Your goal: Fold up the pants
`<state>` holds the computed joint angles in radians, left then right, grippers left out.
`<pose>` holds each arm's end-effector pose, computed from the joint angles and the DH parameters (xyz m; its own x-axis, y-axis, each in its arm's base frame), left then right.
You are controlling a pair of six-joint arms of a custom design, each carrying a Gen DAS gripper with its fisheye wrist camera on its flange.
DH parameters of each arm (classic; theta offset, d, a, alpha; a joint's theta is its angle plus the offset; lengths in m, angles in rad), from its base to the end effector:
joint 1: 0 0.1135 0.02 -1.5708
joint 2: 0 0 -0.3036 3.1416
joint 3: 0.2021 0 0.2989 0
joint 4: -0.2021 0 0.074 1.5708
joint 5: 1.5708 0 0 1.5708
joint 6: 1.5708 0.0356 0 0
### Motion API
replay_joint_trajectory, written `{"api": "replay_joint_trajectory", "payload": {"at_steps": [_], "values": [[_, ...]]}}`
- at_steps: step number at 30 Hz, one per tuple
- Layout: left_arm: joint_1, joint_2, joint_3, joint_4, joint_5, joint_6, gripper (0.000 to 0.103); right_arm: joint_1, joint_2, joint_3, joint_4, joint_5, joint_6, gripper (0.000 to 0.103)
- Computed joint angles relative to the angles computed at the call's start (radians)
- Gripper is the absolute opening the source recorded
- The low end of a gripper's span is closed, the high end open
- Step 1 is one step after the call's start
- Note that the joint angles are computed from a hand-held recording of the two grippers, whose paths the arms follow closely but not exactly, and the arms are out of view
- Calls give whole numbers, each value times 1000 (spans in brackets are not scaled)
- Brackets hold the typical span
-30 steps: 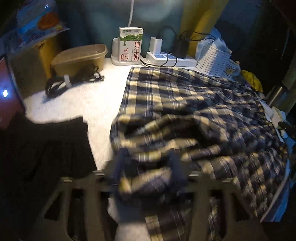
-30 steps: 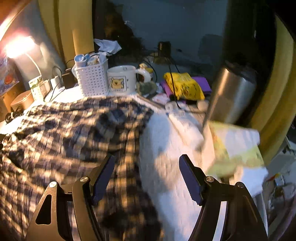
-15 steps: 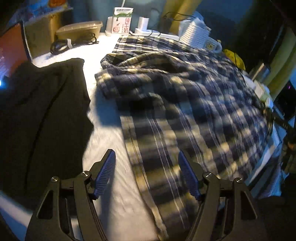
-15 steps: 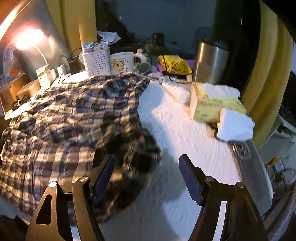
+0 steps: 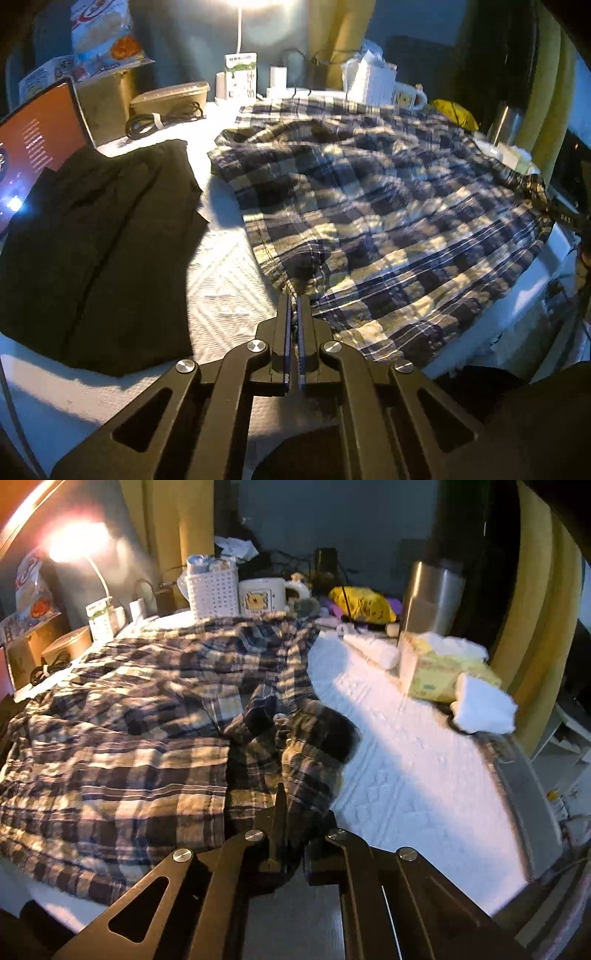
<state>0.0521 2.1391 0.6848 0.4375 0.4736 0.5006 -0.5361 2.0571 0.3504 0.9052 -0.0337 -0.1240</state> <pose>0.3330 0.0011 -0.0044 -0.6523 0.3937 -0.6477 0.5772 0.8119 -0.0878 0.2223 -0.1307 0.0049 -0.6735 0.2564 -0.6933 0.4102 0.9099 -0.0620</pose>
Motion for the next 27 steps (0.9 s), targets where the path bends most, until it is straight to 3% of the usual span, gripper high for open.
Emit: {"api": "replay_joint_trajectory", "payload": {"at_steps": [7, 12, 17, 19, 21, 22, 24, 25, 27], "values": [[88, -52, -7, -33, 52, 39, 1, 69, -181, -146, 6, 32, 24, 5], [104, 32, 20, -46, 35, 67, 1, 71, -39, -120, 56, 22, 28, 5], [119, -15, 13, -90, 72, 87, 4, 48, 27, -131, 114, 5, 32, 5], [120, -62, -25, -56, 93, 109, 4, 29, -16, -154, 109, -7, 12, 13], [112, -101, -50, -42, 106, 124, 5, 17, -56, -183, 127, 8, -3, 30], [110, -116, -60, -44, 124, 132, 11, 5, -80, -196, 131, 7, -10, 33], [101, -142, -83, -54, 173, 151, 41, -26, -130, -228, 143, -5, -17, 56], [96, -151, -95, -59, 188, 162, 61, -41, -143, -240, 152, -12, -25, 63], [81, -178, -127, -57, 211, 191, 64, -70, -175, -263, 158, -27, -37, 64]]}}
